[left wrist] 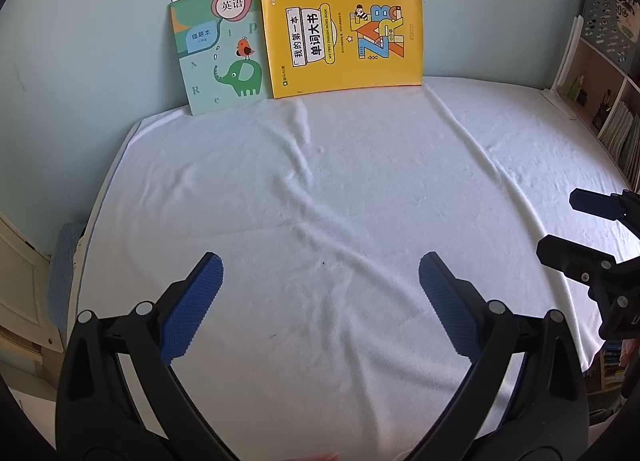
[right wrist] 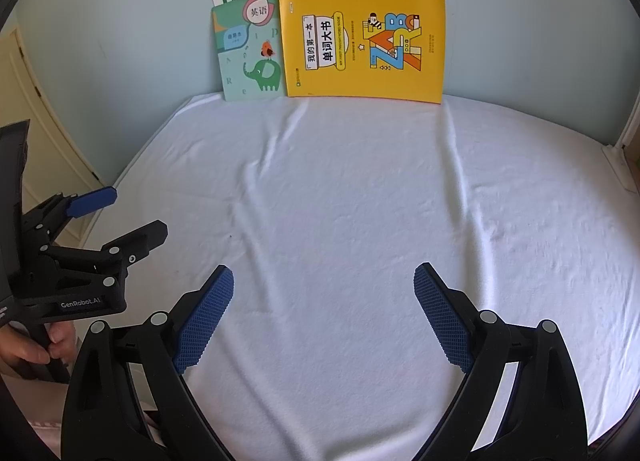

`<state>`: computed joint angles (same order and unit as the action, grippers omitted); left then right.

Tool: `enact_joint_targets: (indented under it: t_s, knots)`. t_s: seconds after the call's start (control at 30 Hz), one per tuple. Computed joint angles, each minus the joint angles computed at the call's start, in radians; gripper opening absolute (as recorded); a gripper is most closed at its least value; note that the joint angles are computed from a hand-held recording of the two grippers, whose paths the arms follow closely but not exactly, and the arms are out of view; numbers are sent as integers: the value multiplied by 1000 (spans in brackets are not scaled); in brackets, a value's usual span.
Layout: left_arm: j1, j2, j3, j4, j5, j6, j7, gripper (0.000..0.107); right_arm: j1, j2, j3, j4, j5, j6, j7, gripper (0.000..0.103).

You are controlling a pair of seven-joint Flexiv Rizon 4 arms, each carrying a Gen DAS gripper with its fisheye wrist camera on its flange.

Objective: Collect trash

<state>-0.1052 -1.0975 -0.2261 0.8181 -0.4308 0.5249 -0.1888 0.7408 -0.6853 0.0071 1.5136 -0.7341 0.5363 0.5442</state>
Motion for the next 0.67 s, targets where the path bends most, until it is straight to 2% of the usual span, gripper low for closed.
enact_joint_targets:
  t_s: [0.5,0.57,0.67]
  knots:
    - [-8,-1,8,-3,12,16,9,96,-8,-6,0,-6,8,10,-27,91]
    - [-10,-6,11,-16,19,-4,10,96,-9,-6,-1,-7,9,11,-30,91]
    - [-13,6,13,11,30,25,27,96,-10,-8,-1,-10,11,11,-38,91]
